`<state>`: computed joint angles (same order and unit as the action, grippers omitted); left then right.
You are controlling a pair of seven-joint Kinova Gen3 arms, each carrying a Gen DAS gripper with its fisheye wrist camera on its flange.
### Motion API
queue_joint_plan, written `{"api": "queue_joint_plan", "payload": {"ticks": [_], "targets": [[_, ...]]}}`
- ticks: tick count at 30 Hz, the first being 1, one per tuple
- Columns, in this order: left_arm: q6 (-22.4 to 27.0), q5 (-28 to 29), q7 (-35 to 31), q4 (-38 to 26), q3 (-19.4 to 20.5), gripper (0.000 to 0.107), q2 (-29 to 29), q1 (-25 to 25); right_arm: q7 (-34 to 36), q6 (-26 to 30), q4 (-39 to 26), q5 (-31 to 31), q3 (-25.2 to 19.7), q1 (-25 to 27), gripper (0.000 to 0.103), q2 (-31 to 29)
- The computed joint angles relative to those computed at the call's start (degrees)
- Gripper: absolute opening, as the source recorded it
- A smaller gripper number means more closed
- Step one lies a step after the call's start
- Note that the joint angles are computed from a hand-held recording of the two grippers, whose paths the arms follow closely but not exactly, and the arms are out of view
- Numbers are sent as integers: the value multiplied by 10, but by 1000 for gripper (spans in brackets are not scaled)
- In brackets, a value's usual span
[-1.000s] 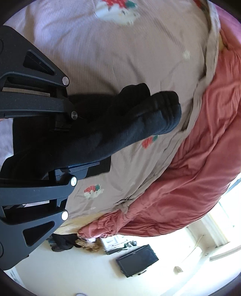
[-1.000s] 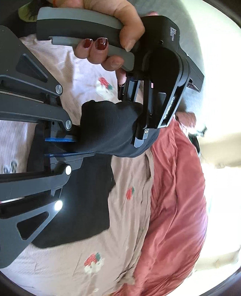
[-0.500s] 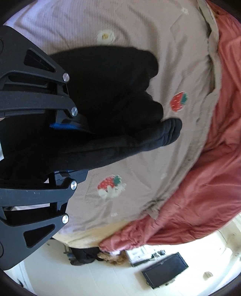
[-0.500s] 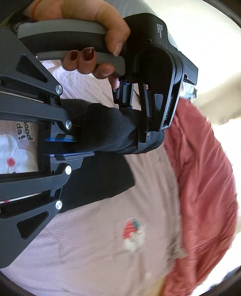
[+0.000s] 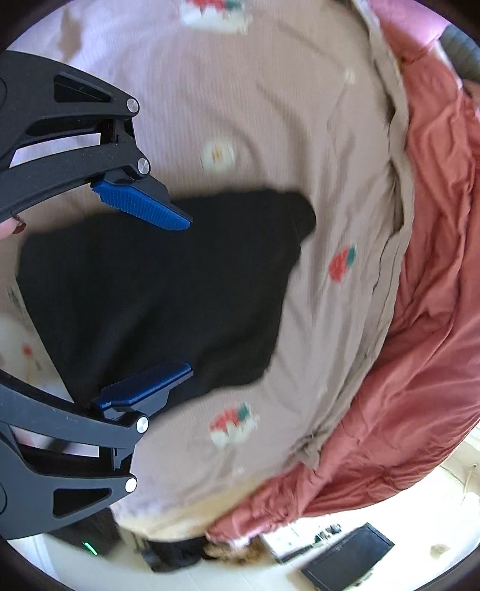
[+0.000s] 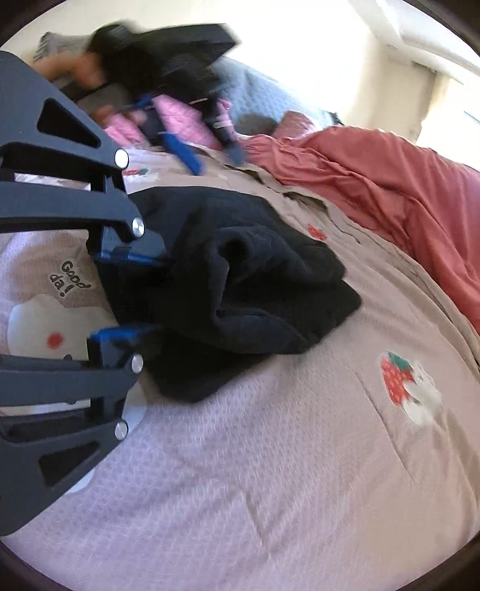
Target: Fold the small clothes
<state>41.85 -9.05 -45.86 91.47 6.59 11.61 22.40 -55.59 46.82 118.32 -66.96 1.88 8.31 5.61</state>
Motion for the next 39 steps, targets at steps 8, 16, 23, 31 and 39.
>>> {"api": "queue_joint_plan", "payload": {"ticks": [8,16,23,31,39], "targets": [[2,-49,30,61,7,66,-41,9,-2,-65,-12,34,11,-20,50,-32],[7,-77,51,80,18,67,-48,15,-18,-41,-40,68,9,-1,56,-2],[16,-121,68,90,27,67,-57,33,-36,-62,-52,103,-2,-5,64,-8],[0,-173,97,149,50,67,-87,50,-45,-79,-65,123,-5,-6,68,-4],[52,-285,110,101,60,63,-16,122,-66,-93,-83,157,-20,-16,68,15]]}}
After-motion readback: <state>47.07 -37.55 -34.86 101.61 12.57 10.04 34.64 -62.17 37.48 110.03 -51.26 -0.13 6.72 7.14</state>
